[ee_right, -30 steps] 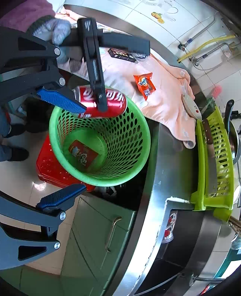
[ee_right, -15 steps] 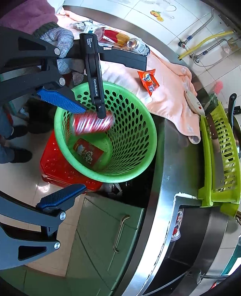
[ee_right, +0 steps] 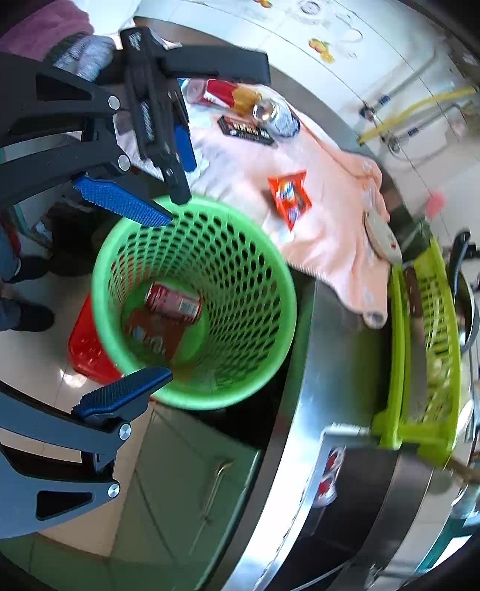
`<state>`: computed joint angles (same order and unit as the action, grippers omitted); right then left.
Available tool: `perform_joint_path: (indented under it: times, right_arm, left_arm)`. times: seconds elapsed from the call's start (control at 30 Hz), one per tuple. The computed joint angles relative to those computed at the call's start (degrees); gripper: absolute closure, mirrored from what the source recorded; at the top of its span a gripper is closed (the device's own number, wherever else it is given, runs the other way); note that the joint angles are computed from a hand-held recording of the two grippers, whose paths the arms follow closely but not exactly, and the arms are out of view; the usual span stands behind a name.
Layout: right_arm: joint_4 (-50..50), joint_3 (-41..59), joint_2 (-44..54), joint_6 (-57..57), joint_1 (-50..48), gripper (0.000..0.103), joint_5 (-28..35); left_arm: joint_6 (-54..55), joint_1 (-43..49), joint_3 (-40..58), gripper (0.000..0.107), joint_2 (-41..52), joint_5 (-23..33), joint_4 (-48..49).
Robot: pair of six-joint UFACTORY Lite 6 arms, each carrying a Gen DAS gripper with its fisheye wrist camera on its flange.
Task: Collect trash
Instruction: 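Grasp the orange snack wrapper with the right tool while the left tool grasps crumpled foil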
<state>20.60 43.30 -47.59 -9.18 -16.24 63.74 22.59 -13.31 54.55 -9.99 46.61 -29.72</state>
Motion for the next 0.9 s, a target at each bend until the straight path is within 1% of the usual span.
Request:
perform_joint_path:
  times: [0.1, 0.2, 0.3, 0.33, 0.43, 0.6, 0.73, 0.83, 0.9]
  right_arm:
    - [-4.1, 1.9, 3.0, 8.0, 10.3, 0.025, -4.4]
    - [-8.6, 5.0, 8.8, 15.8, 20.7, 0.025, -9.8]
    - [-10.5, 8.5, 14.7, 18.7, 25.7, 0.025, -13.4]
    - [-10.0, 10.6, 18.1, 18.3, 27.2, 0.025, -15.0]
    - [-10.6, 16.0, 25.7, 18.3, 30.2, 0.025, -17.5]
    - [-9.3, 28.2, 41.0, 14.1, 32.9, 0.025, -20.0]
    - [-10.3, 38.1, 51.9, 12.4, 34.2, 0.024, -19.6]
    - [-11.0, 44.4, 58.7, 10.1, 34.5, 0.023, -19.2]
    - [-13.4, 46.9, 61.5, 10.6, 34.8, 0.023, -19.5]
  left_arm:
    - [4.7, 8.3, -1.1, 0.027, -5.5, 5.2, -1.4]
    - [9.5, 16.4, -0.9, 0.027, -7.9, 9.2, -2.4]
    - [15.4, 26.7, 0.0, 0.027, -9.9, 13.9, -3.4]
    - [16.5, 28.9, 0.1, 0.027, -10.3, 14.6, -3.8]
    - [22.3, 39.0, 2.0, 0.027, -10.3, 19.3, -5.4]
    - [29.7, 54.5, 6.5, 0.027, -7.4, 25.4, -7.2]
    - [34.1, 63.7, 9.4, 0.027, -4.6, 28.1, -8.0]
    - [36.1, 68.9, 11.5, 0.027, -2.7, 29.6, -8.4]
    - [37.3, 72.0, 13.0, 0.027, -1.2, 30.1, -8.6]
